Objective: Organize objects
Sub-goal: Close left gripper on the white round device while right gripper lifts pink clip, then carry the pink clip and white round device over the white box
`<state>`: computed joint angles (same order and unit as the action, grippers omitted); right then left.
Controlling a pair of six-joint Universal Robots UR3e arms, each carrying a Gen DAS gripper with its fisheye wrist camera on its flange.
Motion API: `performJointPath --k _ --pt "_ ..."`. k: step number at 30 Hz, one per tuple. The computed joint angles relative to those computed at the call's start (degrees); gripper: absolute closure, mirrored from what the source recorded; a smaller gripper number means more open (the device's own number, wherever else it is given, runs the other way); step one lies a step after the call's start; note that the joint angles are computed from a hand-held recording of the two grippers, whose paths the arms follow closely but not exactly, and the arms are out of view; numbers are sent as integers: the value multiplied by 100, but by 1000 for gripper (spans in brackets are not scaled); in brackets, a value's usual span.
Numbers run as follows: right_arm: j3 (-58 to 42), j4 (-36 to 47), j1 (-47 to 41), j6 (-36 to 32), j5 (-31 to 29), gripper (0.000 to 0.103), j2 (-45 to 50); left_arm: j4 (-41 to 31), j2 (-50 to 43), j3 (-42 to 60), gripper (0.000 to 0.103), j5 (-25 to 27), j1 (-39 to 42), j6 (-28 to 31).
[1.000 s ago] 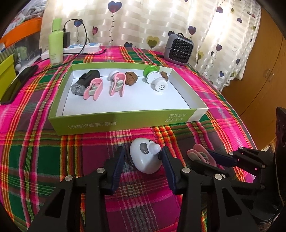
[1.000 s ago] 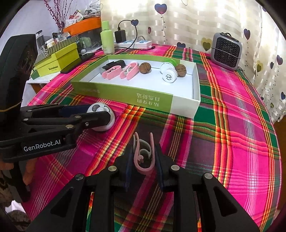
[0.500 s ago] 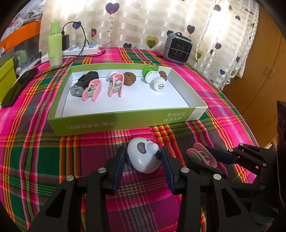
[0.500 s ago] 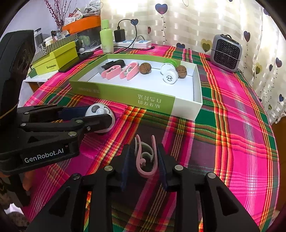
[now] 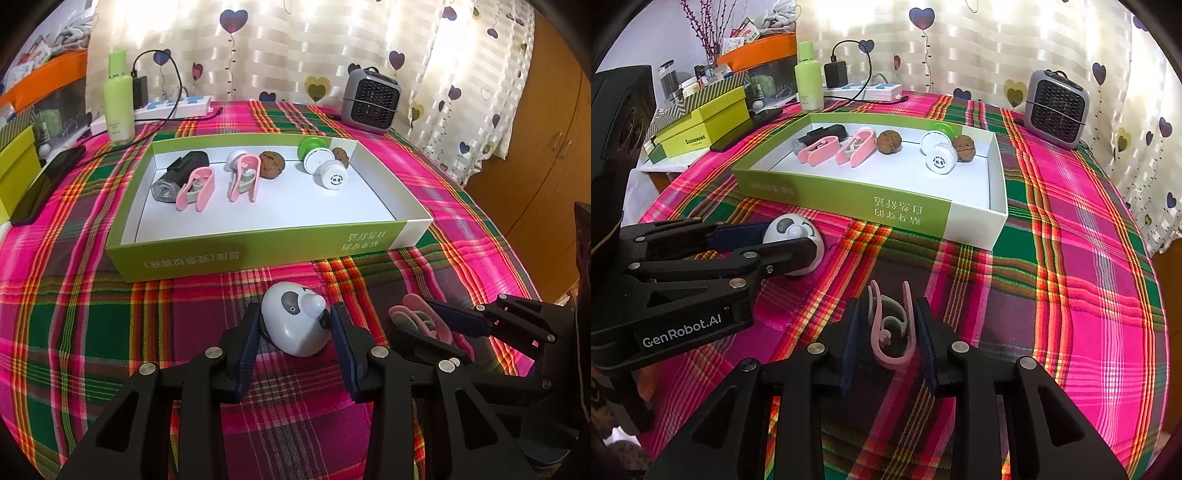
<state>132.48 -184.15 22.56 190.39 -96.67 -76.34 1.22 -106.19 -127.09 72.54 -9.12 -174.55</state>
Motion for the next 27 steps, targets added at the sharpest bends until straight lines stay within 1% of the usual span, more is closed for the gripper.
performJointPath --k 3,5,10,12,14,15,20,27 --pt "53 -45 -42 33 37 79 -30 21 17 -12 69 -5 8 -11" --pt "89 -83 -84 40 117 79 -51 62 58 -52 72 -33 27 -12" --pt "155 -199 -104 52 208 79 -70 71 88 -77 73 -62 71 -41" --pt "154 -221 -116 59 237 79 -65 111 116 -103 75 -69 83 -51" --pt "146 -208 -106 70 223 79 -58 113 157 -125 81 -97 106 -50" --pt "159 -237 -106 77 226 79 -62 138 175 -137 82 -99 116 -48" --pt "147 -276 -76 128 202 79 -66 148 165 -131 82 -101 128 -37" --pt "138 -272 -67 143 205 79 -56 189 186 -260 82 -409 336 -3"
